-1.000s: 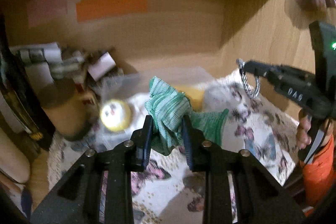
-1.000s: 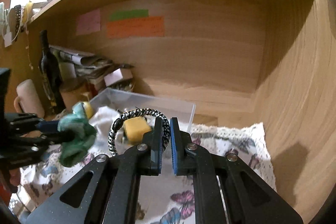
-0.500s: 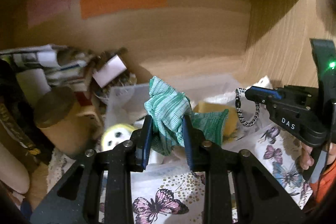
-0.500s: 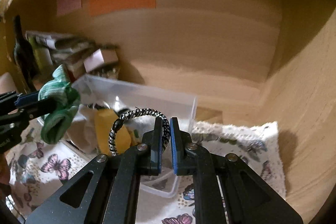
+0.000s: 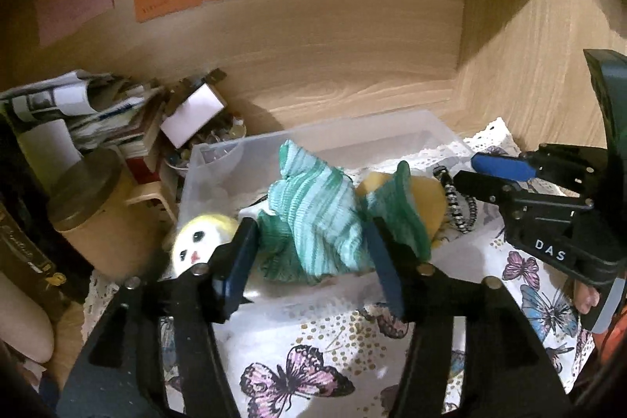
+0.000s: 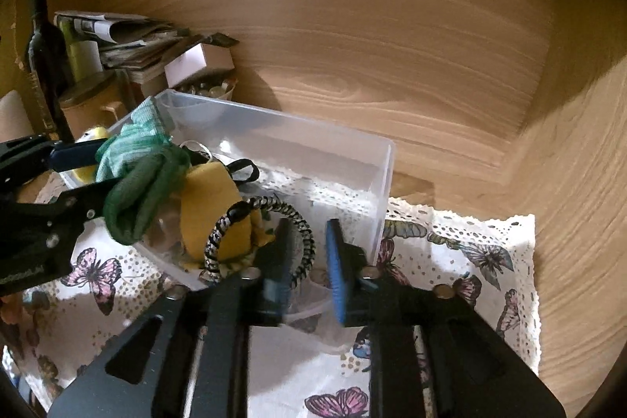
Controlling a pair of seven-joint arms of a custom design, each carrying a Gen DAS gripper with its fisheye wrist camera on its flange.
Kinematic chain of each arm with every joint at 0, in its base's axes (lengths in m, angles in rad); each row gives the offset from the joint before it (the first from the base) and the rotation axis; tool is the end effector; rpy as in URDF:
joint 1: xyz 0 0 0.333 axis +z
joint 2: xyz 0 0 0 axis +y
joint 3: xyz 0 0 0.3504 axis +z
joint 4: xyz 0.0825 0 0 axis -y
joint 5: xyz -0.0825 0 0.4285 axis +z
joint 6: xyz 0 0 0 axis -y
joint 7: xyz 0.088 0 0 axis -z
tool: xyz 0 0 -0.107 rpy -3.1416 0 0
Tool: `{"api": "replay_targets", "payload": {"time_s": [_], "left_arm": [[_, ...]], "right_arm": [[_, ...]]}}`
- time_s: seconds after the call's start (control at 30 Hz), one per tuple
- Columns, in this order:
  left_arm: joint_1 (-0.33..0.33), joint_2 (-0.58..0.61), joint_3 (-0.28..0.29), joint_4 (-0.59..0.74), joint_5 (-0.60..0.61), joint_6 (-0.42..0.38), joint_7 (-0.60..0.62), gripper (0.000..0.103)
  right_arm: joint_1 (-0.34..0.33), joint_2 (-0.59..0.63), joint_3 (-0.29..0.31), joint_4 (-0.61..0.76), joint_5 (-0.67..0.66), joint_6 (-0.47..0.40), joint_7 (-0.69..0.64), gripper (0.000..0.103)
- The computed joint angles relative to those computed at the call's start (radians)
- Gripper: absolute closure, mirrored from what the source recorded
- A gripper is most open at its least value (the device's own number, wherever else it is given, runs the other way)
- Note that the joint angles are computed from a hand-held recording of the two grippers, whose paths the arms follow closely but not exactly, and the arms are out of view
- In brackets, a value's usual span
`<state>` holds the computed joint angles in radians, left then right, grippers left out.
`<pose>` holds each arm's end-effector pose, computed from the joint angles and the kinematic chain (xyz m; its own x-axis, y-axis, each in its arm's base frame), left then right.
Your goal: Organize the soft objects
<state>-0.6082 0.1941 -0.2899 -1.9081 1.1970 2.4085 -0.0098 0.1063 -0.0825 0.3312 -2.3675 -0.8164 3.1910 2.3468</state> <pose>0.4340 -0.5198 0.4477 -0.0878 -0.9947 -0.0535 -0.6114 0.0962 -0.7855 0.4693 0.2972 0.4474 0.4699 -0.8820 0.0348 -0.5462 -0.3215 -0.7735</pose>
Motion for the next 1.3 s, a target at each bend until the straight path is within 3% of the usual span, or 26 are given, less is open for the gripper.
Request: {"api": "replay_targets", "payload": {"time_s": [0.07, 0.17, 0.3, 0.37, 0.47, 0.53, 0.83, 0.93, 1.07, 1.3], "left_arm": [[-0.001, -0.016, -0.002, -0.012, 0.004, -0.001, -0.010, 0.040], [-0.002, -0.055, -0.010, -0.039, 0.034, -0.012, -0.054, 0.038], [0.001, -0.127, -0.036, -0.084, 0.107, -0.040, -0.145, 0.035], [0.006, -0.160, -0.054, -0.105, 0.142, -0.061, -0.188, 0.035], [0.018, -0.211, -0.082, -0.134, 0.181, -0.073, -0.235, 0.035], [0.021, -0.241, -0.105, -0.149, 0.209, -0.103, -0.259, 0.035], [0.022, -0.323, -0.182, -0.190, 0.284, -0.170, -0.332, 0.026], [0.014, -0.331, -0.207, -0.194, 0.309, -0.217, -0.348, 0.014], [-0.003, -0.328, -0.229, -0.193, 0.333, -0.286, -0.360, 0.003], [-0.028, -0.322, -0.236, -0.192, 0.336, -0.335, -0.368, 0.000]], "right_arm": [[-0.031, -0.009, 0.021, 0.000, -0.041, 0.016, 0.042, 0.075], [-0.127, -0.054, 0.102, -0.022, -0.075, 0.053, 0.093, 0.075], [-0.113, -0.124, 0.077, -0.074, -0.020, 0.120, 0.065, 0.073], [-0.123, -0.162, 0.080, -0.102, 0.012, 0.168, 0.050, 0.067], [-0.222, -0.236, 0.182, -0.154, 0.125, 0.255, -0.013, 0.048], [-0.244, -0.284, 0.208, -0.188, 0.186, 0.304, -0.049, 0.039], [-0.164, -0.412, 0.169, -0.298, 0.359, 0.445, -0.131, 0.011], [-0.159, -0.435, 0.188, -0.325, 0.438, 0.480, -0.172, 0.000], [-0.127, -0.455, 0.190, -0.349, 0.511, 0.506, -0.221, 0.000], [-0.058, -0.470, 0.169, -0.375, 0.609, 0.507, -0.299, 0.000]]}}
